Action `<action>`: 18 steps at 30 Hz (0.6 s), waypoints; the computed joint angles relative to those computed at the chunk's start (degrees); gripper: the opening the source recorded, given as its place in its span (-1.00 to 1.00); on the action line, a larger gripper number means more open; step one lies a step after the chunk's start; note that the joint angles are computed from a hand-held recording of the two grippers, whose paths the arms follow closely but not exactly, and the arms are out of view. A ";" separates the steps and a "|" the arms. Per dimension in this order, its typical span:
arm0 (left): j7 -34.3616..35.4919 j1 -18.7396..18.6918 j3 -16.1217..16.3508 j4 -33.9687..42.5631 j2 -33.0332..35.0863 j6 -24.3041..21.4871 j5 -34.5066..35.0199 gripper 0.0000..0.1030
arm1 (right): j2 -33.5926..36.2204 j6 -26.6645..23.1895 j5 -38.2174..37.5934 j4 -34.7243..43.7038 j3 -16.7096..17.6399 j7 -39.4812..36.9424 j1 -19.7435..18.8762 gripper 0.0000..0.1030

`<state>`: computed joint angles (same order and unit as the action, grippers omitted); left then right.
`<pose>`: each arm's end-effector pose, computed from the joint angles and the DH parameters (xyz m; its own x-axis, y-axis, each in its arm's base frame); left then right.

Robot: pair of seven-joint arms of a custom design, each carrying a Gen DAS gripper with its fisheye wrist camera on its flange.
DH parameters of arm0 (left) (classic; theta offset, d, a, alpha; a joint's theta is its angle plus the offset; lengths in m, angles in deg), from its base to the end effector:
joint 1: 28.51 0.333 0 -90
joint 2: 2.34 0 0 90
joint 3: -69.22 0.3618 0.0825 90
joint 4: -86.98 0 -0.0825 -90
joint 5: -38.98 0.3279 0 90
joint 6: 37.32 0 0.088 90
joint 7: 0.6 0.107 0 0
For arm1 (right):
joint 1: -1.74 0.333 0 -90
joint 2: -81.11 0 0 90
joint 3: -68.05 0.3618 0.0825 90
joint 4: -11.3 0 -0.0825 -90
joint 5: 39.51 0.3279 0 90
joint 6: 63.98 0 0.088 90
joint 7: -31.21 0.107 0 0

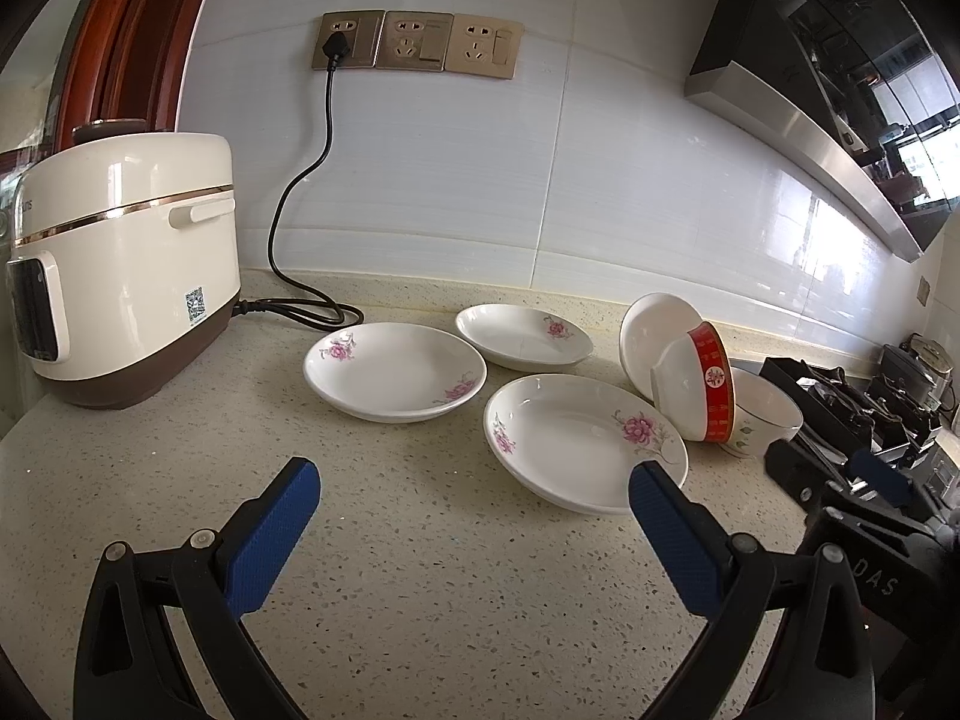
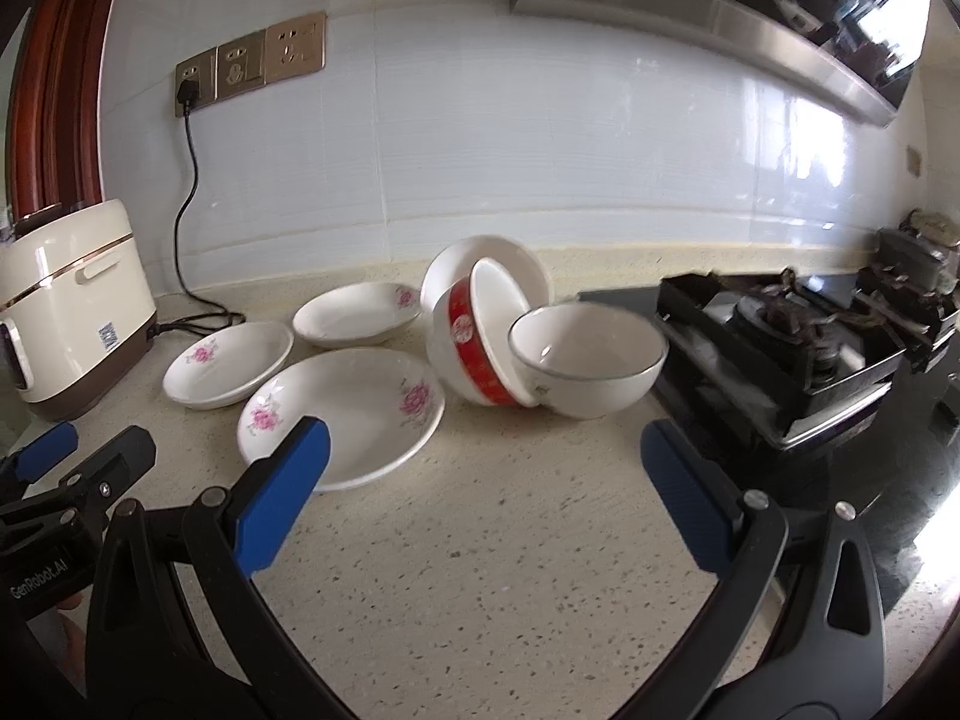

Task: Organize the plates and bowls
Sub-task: 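Close the left gripper on the pink-flower plate rim while the right gripper grips beside it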

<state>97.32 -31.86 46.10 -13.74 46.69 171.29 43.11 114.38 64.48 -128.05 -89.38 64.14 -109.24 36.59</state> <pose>0.6591 -0.2417 0.3188 -0.4389 -0.8878 0.1384 -0.4618 0.0908 -0.8823 0.5757 0.3196 0.3293 -0.5105 -0.8593 -0.0316 -0.3431 0.2373 -0.9088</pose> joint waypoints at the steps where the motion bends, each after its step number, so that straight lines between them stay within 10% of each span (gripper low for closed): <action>1: -0.05 0.09 -0.11 0.21 0.06 -0.50 0.11 1.00 | 0.05 1.56 0.21 0.15 0.20 -0.31 -0.74 1.00; 5: -1.80 4.53 -5.44 2.15 1.77 -5.52 4.05 0.81 | 0.19 9.47 1.73 0.69 0.51 -1.07 -3.77 1.00; 10: -0.55 12.17 -18.68 12.05 7.73 -25.88 3.96 0.35 | 0.67 18.02 6.08 2.81 0.04 -3.54 -6.75 0.62; 18: 0.07 6.30 -17.79 35.98 16.38 -51.19 -5.19 -0.14 | 4.17 31.35 14.34 6.01 -2.83 -6.33 -10.03 0.28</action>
